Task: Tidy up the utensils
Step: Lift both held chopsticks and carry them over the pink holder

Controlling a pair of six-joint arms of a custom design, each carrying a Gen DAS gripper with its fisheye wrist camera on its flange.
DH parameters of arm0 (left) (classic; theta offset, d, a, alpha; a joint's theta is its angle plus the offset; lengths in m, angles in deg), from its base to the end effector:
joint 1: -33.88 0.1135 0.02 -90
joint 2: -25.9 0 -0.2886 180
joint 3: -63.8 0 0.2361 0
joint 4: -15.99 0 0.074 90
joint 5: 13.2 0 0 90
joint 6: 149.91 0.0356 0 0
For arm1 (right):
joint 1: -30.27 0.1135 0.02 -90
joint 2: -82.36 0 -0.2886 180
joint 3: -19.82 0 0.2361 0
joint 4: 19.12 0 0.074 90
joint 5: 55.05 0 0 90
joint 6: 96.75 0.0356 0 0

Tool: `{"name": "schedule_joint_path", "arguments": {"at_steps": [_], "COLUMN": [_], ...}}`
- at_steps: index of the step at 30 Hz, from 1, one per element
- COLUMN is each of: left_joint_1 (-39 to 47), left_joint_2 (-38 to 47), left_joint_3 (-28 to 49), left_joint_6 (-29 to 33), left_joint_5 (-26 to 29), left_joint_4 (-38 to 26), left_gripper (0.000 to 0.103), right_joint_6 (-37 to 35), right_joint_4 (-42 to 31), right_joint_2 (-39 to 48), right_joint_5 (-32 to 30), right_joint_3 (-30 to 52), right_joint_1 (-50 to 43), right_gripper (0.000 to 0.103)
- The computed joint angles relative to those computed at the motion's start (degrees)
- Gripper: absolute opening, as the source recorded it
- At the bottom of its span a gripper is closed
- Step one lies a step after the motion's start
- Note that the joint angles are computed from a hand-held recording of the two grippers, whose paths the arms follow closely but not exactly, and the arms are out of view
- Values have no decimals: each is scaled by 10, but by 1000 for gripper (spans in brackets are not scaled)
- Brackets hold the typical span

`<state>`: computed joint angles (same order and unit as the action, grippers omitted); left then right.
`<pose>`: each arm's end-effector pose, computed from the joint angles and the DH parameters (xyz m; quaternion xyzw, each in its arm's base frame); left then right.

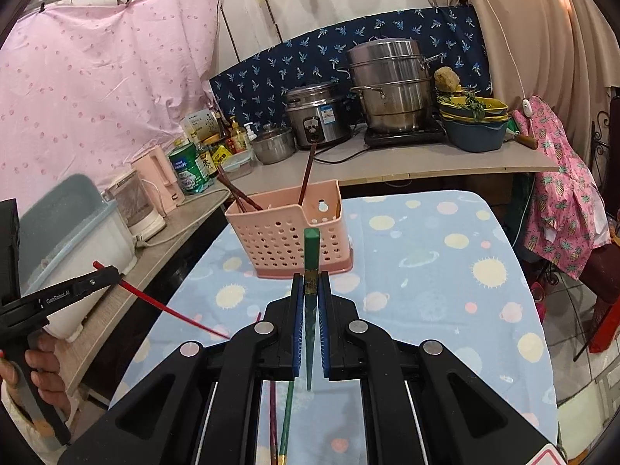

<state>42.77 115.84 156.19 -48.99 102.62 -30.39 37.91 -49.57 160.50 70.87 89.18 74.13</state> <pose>0.3304 0.0360 0.3386 0.1033 0.8953 -0.1369 0.4111 0.2118 0.1746 0.2949 0.1382 0.8585 0.0851 0.4865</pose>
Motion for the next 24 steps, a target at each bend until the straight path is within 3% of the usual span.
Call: {"name": "schedule_joint_path", "arguments": {"at_steps": [10, 17, 24], "left_joint_1": [-53, -106, -144], "left_joint_2": [81, 170, 323], "left_joint_3": [224, 417, 711], "left_joint_6": [-67, -112, -133], "left_joint_5": [2, -59, -104], "left_joint_4": [-55, -65, -158], "left_gripper": [7, 7, 7], "right_joint_6": [-89, -147, -183], "right_joint_4": [35, 47, 24], "right_joint_2": [30, 100, 200], "right_joint_5": [-84, -109, -131], "right_joint_3": [117, 251, 392], "right_joint_1": [-109, -166, -201], "right_gripper": [7, 7, 7]}}
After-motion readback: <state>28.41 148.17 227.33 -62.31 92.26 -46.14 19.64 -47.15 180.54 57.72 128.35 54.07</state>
